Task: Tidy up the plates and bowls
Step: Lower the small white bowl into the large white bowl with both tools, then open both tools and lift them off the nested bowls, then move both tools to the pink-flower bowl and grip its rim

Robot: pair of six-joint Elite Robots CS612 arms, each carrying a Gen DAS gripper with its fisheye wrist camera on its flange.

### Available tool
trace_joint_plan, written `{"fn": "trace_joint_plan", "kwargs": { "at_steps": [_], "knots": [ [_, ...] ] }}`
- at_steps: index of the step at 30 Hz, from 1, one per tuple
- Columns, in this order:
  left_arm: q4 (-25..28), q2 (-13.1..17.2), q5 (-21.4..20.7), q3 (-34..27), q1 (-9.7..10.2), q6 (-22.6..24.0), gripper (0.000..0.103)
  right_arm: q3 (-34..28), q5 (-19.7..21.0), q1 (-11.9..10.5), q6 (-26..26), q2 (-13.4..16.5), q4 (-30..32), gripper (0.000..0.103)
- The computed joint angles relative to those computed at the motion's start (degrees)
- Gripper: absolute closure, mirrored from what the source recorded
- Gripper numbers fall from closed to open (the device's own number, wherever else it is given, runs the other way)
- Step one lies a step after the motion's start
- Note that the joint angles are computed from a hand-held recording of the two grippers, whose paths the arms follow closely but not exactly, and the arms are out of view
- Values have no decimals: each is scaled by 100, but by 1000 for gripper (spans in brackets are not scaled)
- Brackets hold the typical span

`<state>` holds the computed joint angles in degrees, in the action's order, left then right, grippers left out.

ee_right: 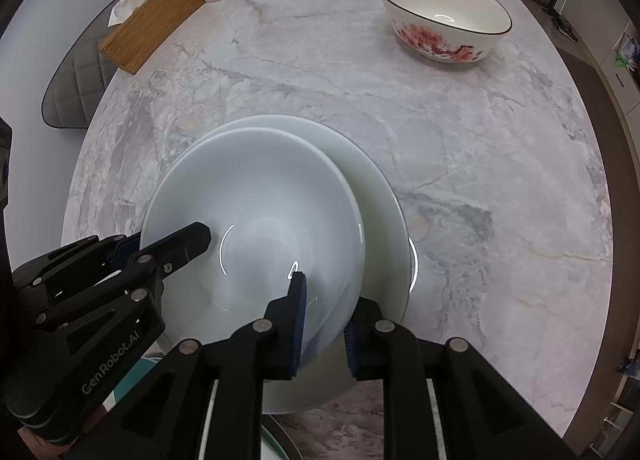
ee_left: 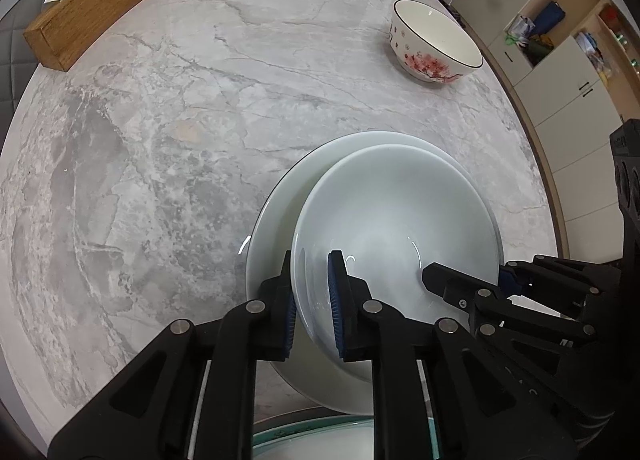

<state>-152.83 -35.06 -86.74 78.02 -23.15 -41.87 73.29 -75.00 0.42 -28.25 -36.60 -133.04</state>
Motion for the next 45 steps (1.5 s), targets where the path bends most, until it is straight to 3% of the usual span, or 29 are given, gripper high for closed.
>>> {"fn": "trace_joint_plan", "kwargs": {
  "at_steps": [7, 12, 18, 24, 26, 28, 31, 33, 34, 35, 36, 37, 41, 45],
  "knots": [
    [-96, -9, -155, 32, -2, 85, 78, 19, 12, 9, -19, -13, 4, 78],
    [-77, -13, -173, 18, 2, 109, 77, 28, -23, 20, -42, -22, -16, 78],
    [-144, -83, -63, 80, 5, 189, 64, 67, -42, 7, -20, -59, -125, 77],
    [-166, -119, -56, 120, -7, 146, 60, 107, -19, -16, 16, -102, -195, 73],
    [-227, -169, -13, 183, -19, 120, 57, 160, 15, -39, 48, -143, -256, 69],
    [-295, -229, 32, 249, -30, 107, 46, 182, 135, -73, 71, -177, -234, 67],
    [-405, -316, 2, 357, -13, -6, 38, 268, 269, -121, 132, -256, -358, 54],
    [-506, -372, -82, 435, 17, -115, 36, 290, 411, -169, 242, -305, -389, 35],
    [-506, -405, -73, 465, 26, -145, 28, 300, 550, -202, 264, -327, -393, 27],
    [-518, -429, -113, 484, 42, -166, 22, 310, 700, -240, 272, -353, -408, 12],
    [-502, -448, -167, 489, 62, -201, 5, 341, 797, -272, 287, -383, -507, 3],
    [-356, -474, -150, 463, 75, -243, 0, 365, 810, -289, 309, -403, -656, 0],
    [-409, -554, 384, 427, 53, 49, 0, 286, 747, -354, 458, -382, -1201, 0],
    [-639, -527, 804, 278, 53, 470, 0, -55, 658, -403, 623, -213, -1230, 0]
  ]
}}
